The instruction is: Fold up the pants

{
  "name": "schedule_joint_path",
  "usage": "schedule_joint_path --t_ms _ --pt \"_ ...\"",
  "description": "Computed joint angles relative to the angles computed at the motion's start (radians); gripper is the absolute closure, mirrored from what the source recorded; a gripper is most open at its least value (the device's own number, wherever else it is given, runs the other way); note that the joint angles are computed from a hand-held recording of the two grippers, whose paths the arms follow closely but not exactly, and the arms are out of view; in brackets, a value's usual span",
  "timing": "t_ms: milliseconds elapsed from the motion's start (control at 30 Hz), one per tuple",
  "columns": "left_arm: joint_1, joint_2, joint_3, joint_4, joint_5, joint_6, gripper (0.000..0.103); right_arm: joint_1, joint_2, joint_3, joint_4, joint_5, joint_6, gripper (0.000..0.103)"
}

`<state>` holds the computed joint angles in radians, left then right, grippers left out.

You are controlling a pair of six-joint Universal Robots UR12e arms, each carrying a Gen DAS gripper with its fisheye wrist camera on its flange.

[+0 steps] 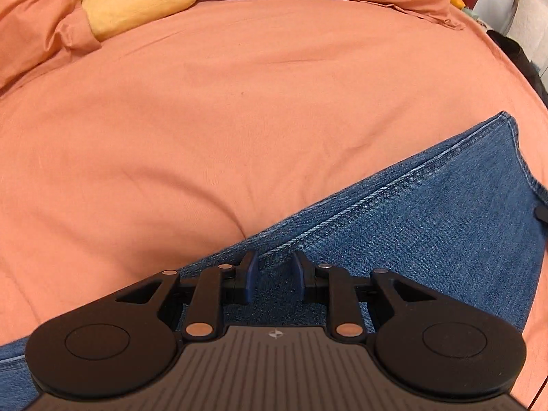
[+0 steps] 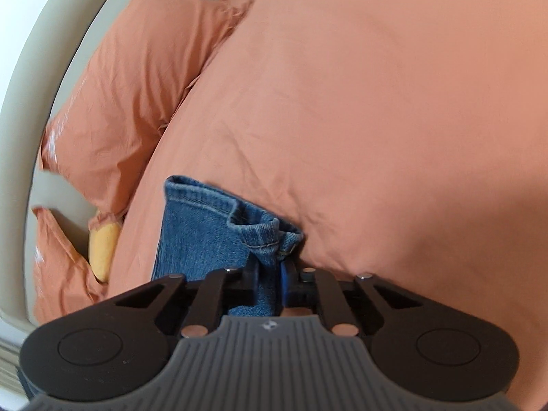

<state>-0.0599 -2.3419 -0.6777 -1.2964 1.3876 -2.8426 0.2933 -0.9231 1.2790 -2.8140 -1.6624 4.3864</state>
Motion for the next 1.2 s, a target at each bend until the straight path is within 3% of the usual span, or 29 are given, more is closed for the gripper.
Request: schedule_joint_path --t_ms 100,267,367,567,733,867,1033,1200 --pt "0.005 0.032 -0.036 -0.003 -0.039 0.018 0.079 0.005 -0.009 -0.022 0.03 -0.013 -0.079 0.101" --pt "0.01 0.121 -0.146 -0.072 -0.106 0.166 0.079 0.013 -0.023 -0.063 0.062 -0.025 -0.195 0.102" --pt "0.014 0.178 -0.236 -0.097 -0.131 0.196 0.082 0.021 -0.024 -0.101 0.095 -0.038 -0.258 0.102" --pt "0.04 0.288 -0.425 -0.044 -0.227 0.141 0.086 0.046 -0.02 -0.185 0.156 -0.07 -0.369 0.102" --pt "0.062 0.341 -0.492 -0.092 -0.292 0.148 0.086 0.084 0.002 -0.294 0.219 -0.107 -0.49 0.102" --pt "0.108 0.394 -0.542 -0.089 -0.354 0.145 0.085 0.121 0.03 -0.393 0.251 -0.117 -0.581 0.102" --pt "0.177 0.444 -0.583 -0.033 -0.36 0.104 0.085 0.173 0.101 -0.567 0.314 -0.1 -0.673 0.102" --pt "0.253 0.487 -0.622 0.045 -0.371 0.037 0.085 0.227 0.215 -0.791 0.439 -0.073 -0.734 0.102"
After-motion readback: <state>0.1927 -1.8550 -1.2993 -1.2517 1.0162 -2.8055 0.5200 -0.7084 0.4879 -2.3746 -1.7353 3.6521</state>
